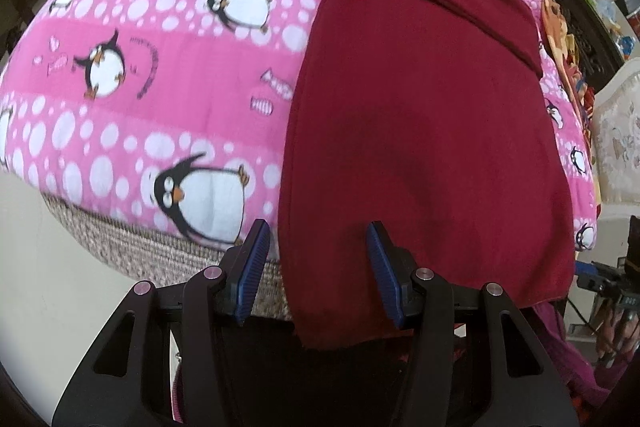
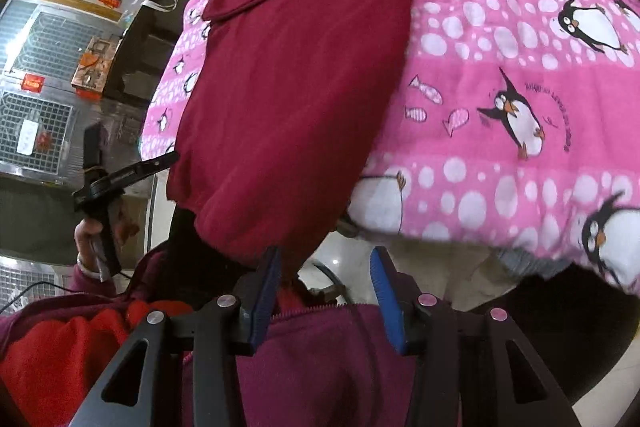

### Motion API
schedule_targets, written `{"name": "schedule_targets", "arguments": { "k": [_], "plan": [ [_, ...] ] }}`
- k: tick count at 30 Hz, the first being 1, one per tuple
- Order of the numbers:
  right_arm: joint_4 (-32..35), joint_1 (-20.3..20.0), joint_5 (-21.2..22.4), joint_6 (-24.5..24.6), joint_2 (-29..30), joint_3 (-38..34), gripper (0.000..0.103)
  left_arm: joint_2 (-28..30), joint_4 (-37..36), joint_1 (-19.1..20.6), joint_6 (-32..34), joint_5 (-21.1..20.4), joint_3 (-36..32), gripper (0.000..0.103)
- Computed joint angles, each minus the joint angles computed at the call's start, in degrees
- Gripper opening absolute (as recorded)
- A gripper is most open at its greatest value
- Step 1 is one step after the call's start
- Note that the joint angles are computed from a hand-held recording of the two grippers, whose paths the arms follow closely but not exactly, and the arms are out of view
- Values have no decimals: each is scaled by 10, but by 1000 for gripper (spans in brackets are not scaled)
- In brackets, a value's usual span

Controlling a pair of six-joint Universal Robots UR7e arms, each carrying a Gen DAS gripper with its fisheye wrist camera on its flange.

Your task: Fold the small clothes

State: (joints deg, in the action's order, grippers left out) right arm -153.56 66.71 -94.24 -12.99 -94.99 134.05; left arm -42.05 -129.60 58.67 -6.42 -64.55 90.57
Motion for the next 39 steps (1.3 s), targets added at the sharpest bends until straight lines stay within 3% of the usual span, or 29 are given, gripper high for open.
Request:
{"name": "schedule_targets", "arguments": {
  "k": [5,7,14,19,21,24,28,32,37,39],
  "plan": [
    [-49,-22,45,14,6,11,63,-2,-5,2,-5,0,8,51],
    [-61,-41,87,24,13,14,63,-2,-4,2,-5,2,8,51],
    [-72,-56,135,38,58,11,63,-4,4,11,-27,-19,3,51],
    [-103,-87,220,43,70,27,61,-3,2,11,-37,-23,2,58],
    [-123,-77,204,40,70,33,29,-2,7,10,-36,-21,0,58],
    [-148,-46,158,17,55,36,19,-3,12,12,-42,-29,-1,58],
    [-156,-26,161,-6,32,29,16,3,16,15,-58,-42,-3,59],
    [-139,-15,148,-1,53,9,16,3,17,12,-58,-42,-2,59],
    [-103,-35,165,41,80,-6,16,6,19,10,-50,-40,-4,58],
    [-105,-40,173,42,83,-6,19,8,26,6,-39,-36,-5,52]
  ]
}}
